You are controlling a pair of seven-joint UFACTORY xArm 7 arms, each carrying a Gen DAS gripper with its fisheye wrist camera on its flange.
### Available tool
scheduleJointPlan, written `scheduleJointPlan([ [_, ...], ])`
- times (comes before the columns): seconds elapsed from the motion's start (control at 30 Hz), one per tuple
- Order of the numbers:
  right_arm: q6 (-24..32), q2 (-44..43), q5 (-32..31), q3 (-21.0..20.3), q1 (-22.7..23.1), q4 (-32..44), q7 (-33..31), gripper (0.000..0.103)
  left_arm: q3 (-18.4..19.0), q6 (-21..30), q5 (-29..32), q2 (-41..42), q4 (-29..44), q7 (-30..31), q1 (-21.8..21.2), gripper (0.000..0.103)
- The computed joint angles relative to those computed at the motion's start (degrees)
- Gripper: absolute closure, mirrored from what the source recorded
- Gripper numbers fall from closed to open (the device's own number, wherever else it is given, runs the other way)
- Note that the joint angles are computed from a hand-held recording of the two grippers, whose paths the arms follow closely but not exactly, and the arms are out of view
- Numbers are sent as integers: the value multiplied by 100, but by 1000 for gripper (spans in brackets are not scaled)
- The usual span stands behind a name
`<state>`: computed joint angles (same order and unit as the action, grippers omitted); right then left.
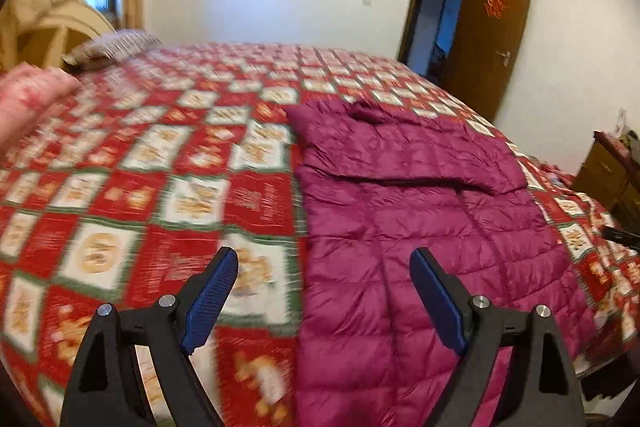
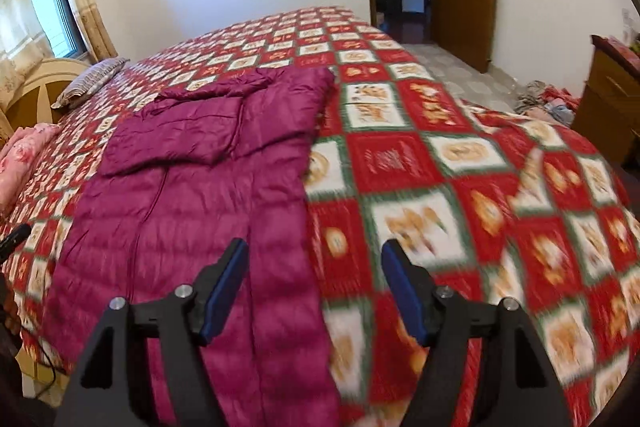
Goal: Fold large clothes
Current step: 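Open both grippers and move them to the jacket hem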
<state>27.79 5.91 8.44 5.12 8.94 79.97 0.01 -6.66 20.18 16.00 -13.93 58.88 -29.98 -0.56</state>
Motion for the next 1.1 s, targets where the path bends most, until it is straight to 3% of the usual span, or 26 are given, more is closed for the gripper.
scheduleJointPlan([
  [0.07, -135, -332, -110, -30, -4, -391, 14, 30, 176, 10, -32, -177, -158, 140, -204, 15],
  [0.13, -190, -521, -151, -40, -1, -665, 9, 30, 175, 59, -414, -313, -306, 513, -253, 15],
  [0.27, -226, -739, 28, -28, 51, -1172, -175, 30, 39, -5, -497, -689, -699, 586, -273, 15],
  [0.4, -342, -844, 168, -9, 133, -1563, -403, 30, 81, 59, -669, -1351, -1124, 1124, -490, 15],
  [0.5, -283, -739, 519, -15, 195, -1572, -671, 30, 414, 358, -1102, -1817, -1424, 1879, -940, 15],
  [0.6, -351, -675, 367, 13, 205, -1642, -628, 30, 579, 458, -1575, -1913, -1610, 2315, -1155, 15],
  [0.73, -312, -613, 587, 27, 219, -1788, -819, 29, 515, 434, -2023, -1329, -1570, 2205, -1073, 15],
  [0.87, -359, -625, -77, 80, 262, -1906, -551, 18, 511, 549, -2450, -901, -1611, 2077, -1094, 15],
  [1.0, -378, -605, -707, 109, 309, -1961, -261, 16, 98, 226, -1968, -917, -1834, 1704, -792, 15],
  [1.1, -356, -603, -788, 104, 318, -1976, -276, 14, 251, 194, -2093, -996, -1857, 1833, -997, 15],
])
